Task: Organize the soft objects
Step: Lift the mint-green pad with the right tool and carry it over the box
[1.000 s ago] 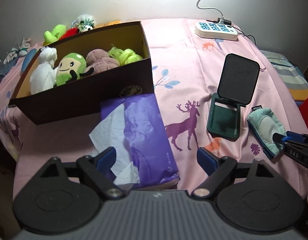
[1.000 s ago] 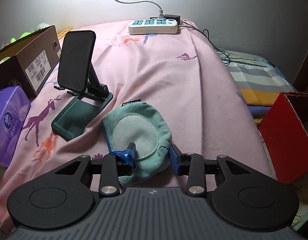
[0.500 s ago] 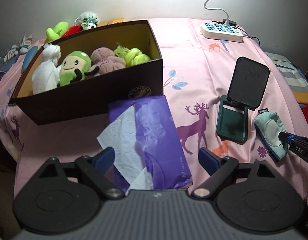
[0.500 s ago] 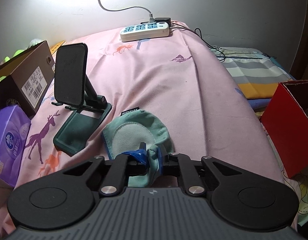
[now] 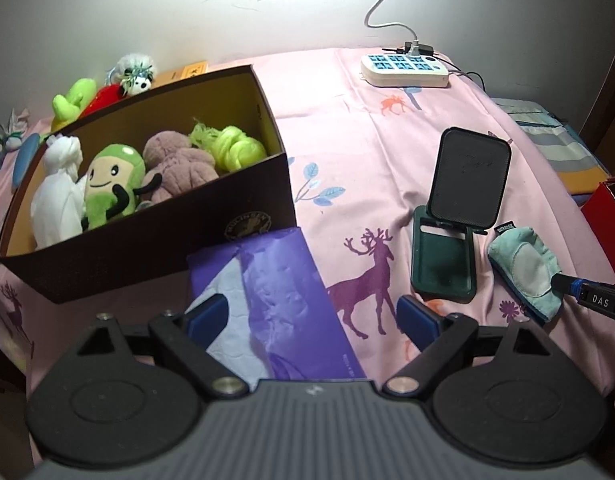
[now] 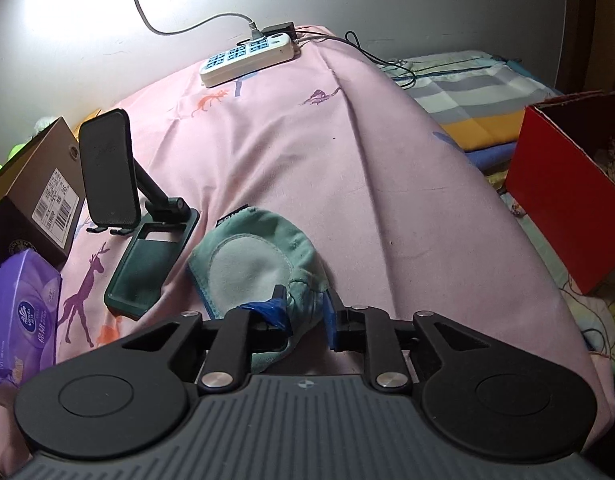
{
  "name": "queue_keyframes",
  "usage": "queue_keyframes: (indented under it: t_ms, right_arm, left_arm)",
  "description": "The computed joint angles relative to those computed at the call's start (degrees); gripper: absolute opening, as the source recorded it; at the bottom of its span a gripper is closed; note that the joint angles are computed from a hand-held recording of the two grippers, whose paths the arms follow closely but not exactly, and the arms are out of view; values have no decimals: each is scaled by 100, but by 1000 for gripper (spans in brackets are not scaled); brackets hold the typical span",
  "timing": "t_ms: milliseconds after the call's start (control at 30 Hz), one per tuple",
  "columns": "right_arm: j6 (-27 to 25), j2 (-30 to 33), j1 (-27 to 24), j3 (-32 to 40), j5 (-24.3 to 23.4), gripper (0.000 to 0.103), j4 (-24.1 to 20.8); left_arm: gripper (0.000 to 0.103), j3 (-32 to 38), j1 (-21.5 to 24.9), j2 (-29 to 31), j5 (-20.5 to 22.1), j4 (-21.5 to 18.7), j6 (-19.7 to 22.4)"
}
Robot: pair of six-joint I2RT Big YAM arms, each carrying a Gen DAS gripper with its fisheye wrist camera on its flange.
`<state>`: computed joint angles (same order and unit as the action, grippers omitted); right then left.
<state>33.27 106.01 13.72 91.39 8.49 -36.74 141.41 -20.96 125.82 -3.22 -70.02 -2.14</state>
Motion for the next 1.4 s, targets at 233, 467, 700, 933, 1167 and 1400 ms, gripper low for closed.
queue_keyframes:
  t_ms: [233, 467, 700, 933, 1167, 1400]
  right_arm:
    - [228, 62, 12, -63, -60, 0, 260]
    - [595, -129, -100, -184, -203, 0, 349]
    - [1198, -521, -216, -406, -502, 0, 710]
    - [1406, -866, -274, -318, -866, 0, 1185]
    - [1027, -611, -168, 595, -1459, 0, 1368]
    - [638, 409, 115, 2302, -2109, 0, 1102]
  left_arm:
    - [91, 4, 38, 9, -35, -64, -9]
    - [91, -48, 49, -20, -19, -32, -52]
    - [91, -5, 6, 5, 125, 56, 52]
    - [91, -144, 28, -89, 320, 273, 110]
    - [91, -741, 176, -473, 340, 699, 102]
    - [91, -1387, 506, -890, 118, 1008, -98]
